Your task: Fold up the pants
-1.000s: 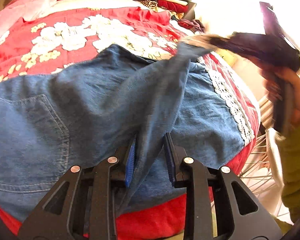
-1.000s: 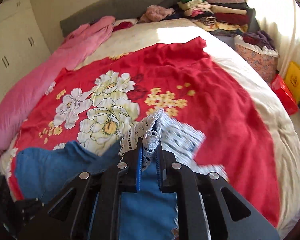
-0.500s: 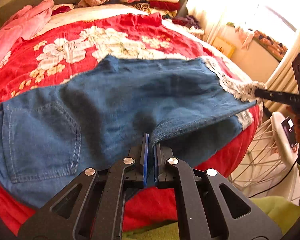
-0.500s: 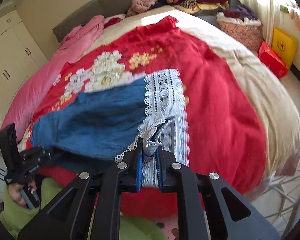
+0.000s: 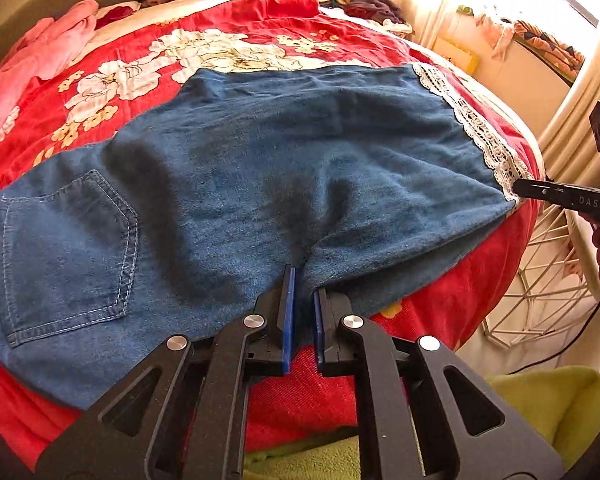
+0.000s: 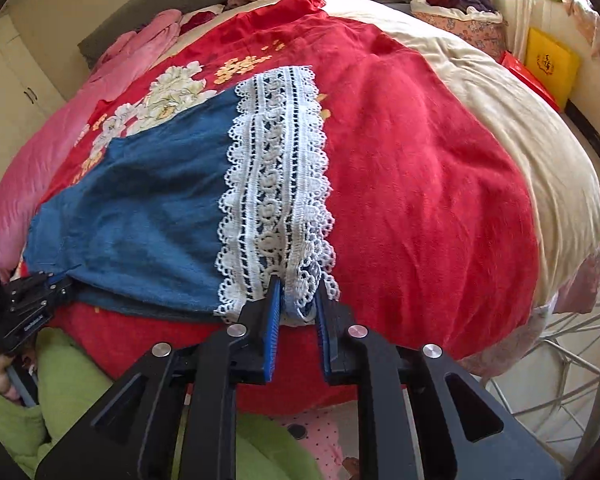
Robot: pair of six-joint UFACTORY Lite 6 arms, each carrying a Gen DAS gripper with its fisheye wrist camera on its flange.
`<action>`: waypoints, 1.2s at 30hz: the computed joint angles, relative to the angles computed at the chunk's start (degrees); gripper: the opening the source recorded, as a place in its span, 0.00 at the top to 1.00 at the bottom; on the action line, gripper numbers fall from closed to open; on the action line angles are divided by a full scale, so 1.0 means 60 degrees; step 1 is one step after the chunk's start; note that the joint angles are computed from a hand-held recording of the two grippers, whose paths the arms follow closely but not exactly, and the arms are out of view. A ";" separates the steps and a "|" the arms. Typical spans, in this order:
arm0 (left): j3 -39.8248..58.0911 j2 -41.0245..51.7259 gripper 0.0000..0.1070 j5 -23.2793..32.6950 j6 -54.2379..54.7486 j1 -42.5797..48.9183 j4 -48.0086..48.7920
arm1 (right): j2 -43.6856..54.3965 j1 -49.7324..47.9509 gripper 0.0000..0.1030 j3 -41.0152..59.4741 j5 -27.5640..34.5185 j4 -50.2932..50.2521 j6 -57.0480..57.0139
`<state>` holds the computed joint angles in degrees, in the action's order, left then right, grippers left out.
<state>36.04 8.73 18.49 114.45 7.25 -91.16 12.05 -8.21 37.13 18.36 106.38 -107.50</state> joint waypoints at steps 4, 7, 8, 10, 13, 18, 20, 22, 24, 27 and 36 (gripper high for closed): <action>-0.0360 -0.0566 0.75 0.0267 -0.0678 0.0223 0.0835 | -0.0959 -0.0330 0.67 -0.0393 0.0027 -0.0929 0.0746; -0.0917 -0.1543 0.64 0.0844 -0.0941 0.0871 0.1322 | -0.1949 -0.0254 0.66 -0.0788 -0.0137 -0.0580 0.0298; -0.1079 -0.1897 0.63 0.0936 -0.0971 0.1211 0.1398 | -0.2050 -0.0177 0.62 -0.0800 -0.0044 -0.0618 0.0287; -0.1162 -0.2318 0.58 0.1176 -0.1178 0.1955 0.1641 | -0.2082 0.0089 0.58 -0.0791 0.0078 -0.0373 0.0018; -0.0860 -0.2465 0.49 0.1614 -0.1502 0.3566 0.1900 | -0.1697 0.0722 0.58 -0.0550 0.0105 0.0245 -0.0714; 0.0152 -0.1459 0.32 0.1127 -0.1300 0.5349 0.1132 | -0.0696 0.1319 0.58 0.0044 -0.0103 0.0888 -0.1385; 0.0748 -0.0700 0.28 0.0814 -0.1220 0.5686 0.0761 | -0.0353 0.1223 0.58 0.0157 -0.0095 0.0810 -0.1351; 0.1443 0.0213 0.27 0.0331 -0.1588 0.5705 0.0772 | -0.0141 0.1042 0.58 0.0143 0.0054 0.0954 -0.1581; 0.2021 0.1032 0.32 0.0379 -0.2003 0.5643 0.1004 | -0.0040 0.0852 0.58 0.0101 0.0321 0.0872 -0.1617; 0.2164 0.1298 0.57 0.0355 -0.1660 0.5418 0.0546 | 0.0032 0.0818 0.58 0.0130 0.0368 0.0735 -0.1554; 0.3144 0.1748 0.69 0.0004 -0.0788 0.5385 -0.0254 | 0.0084 0.0668 0.58 -0.0042 0.0497 0.0610 -0.1692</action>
